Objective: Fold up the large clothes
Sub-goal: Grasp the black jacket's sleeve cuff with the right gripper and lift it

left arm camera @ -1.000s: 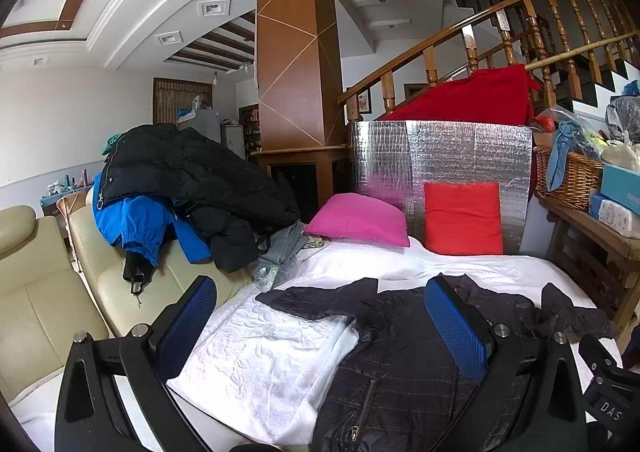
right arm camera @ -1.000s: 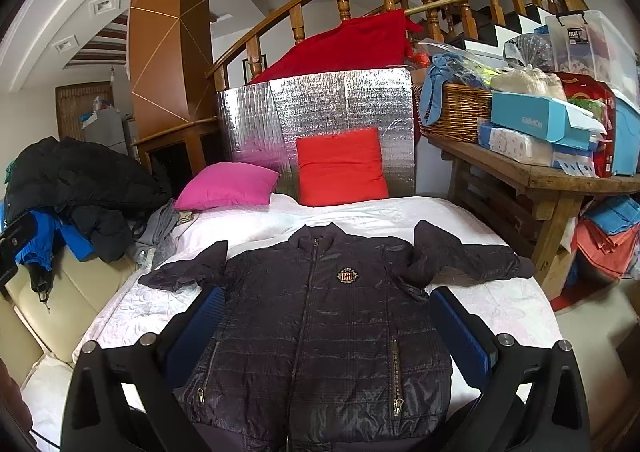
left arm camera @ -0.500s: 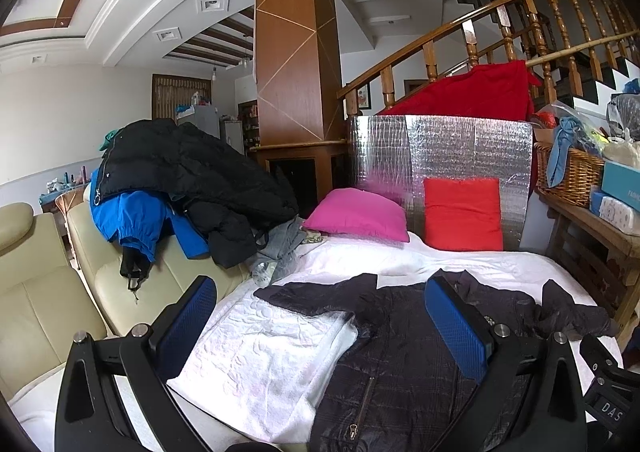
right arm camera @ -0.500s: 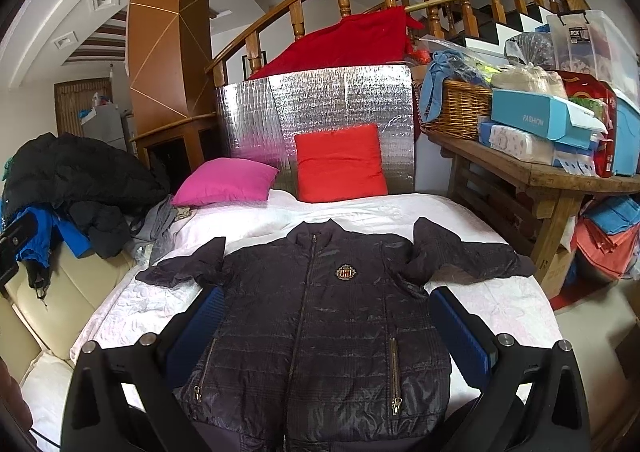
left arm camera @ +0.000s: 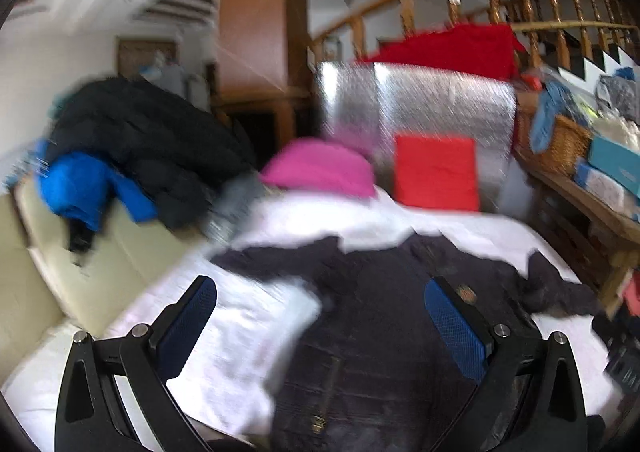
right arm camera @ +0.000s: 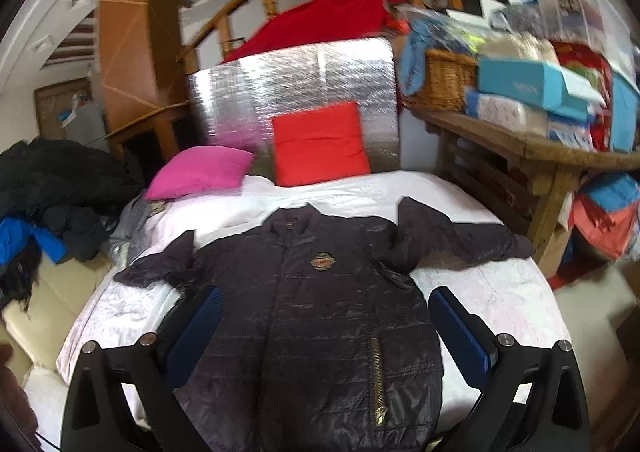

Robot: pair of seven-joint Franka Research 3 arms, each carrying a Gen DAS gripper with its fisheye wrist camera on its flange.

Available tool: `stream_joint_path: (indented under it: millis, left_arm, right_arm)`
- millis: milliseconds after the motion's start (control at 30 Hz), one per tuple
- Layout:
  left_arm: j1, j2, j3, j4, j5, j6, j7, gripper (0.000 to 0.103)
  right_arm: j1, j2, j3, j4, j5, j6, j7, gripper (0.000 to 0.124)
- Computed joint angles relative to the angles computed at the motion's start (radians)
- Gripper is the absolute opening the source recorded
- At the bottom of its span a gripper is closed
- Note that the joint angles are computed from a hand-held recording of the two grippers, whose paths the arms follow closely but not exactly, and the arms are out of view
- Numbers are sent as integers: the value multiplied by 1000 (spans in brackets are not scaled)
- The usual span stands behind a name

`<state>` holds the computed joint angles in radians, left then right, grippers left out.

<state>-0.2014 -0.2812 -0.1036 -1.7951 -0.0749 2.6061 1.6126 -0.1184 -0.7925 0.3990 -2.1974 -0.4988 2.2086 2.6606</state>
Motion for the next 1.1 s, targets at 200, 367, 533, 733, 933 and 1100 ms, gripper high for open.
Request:
stream_joint_path:
  millis: [200, 367, 533, 733, 933, 1100]
  left_arm:
    - [-1, 264, -38, 199, -68, -183, 58, 103]
    - [8, 423, -89, 298, 18, -175, -59, 103]
    - [-24, 588, -109, 460, 127, -168, -189, 103]
    - [-50, 641, -106, 452, 201, 11, -304, 103]
    - [-103, 670, -58, 457, 404, 49, -335, 103]
    - [-98, 672, -58, 439, 465, 112, -348, 103]
  right_arm:
    - [-42, -76, -182, -178, 66, 147, 19, 103]
    - [-132, -99, -392, -363, 183, 401, 6, 103]
    - [-116, 8, -647, -492, 368, 780, -16, 103]
    - [-97, 168, -763, -454, 515, 892, -47, 91]
    - [-50, 329, -851, -358, 618, 910, -129, 85]
    - [-51, 442, -867, -277, 703, 864, -162, 69]
